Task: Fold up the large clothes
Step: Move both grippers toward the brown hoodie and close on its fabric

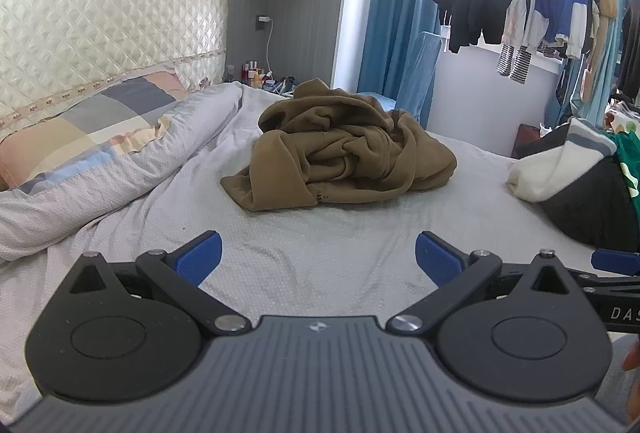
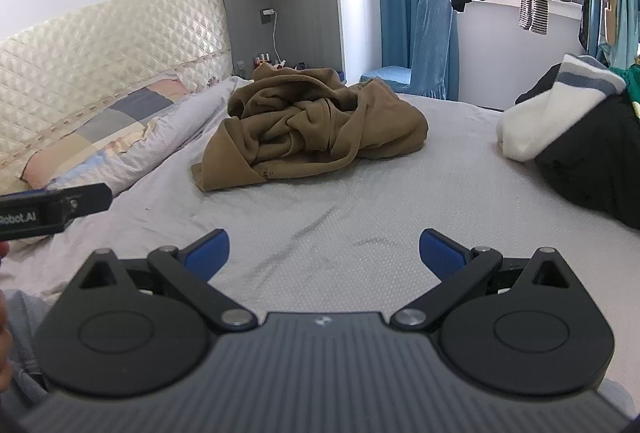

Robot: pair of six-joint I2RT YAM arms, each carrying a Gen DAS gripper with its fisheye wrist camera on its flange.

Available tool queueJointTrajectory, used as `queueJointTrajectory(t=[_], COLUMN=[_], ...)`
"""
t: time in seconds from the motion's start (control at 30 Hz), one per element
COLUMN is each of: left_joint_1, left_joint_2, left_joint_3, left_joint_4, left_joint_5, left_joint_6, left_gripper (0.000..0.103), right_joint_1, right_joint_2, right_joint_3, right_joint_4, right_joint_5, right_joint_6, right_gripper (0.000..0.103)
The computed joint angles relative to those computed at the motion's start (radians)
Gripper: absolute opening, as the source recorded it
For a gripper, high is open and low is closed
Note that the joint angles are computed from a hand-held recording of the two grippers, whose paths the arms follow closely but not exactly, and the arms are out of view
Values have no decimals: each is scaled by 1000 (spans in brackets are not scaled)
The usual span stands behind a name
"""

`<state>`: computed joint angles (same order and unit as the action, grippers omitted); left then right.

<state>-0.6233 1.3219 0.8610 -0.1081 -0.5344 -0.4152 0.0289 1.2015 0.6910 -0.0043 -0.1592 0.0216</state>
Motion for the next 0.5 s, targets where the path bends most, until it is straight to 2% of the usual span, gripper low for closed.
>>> queueJointTrajectory(t=[0.33, 0.5], left_joint_1=[76, 110], left_joint_2=[107, 154], left_joint_3=[47, 75], left_joint_4=[65, 137], left_joint_5=[56, 76], left_joint_6=[40, 64], left_gripper=[103, 103], right_joint_1=[-1, -18], right_joint_2=[171, 248], right_joint_3=[68, 114], right_joint_4=[82, 128], right_joint_5=[16, -4], right_joint_6=[-7, 20], right_gripper=[103, 103])
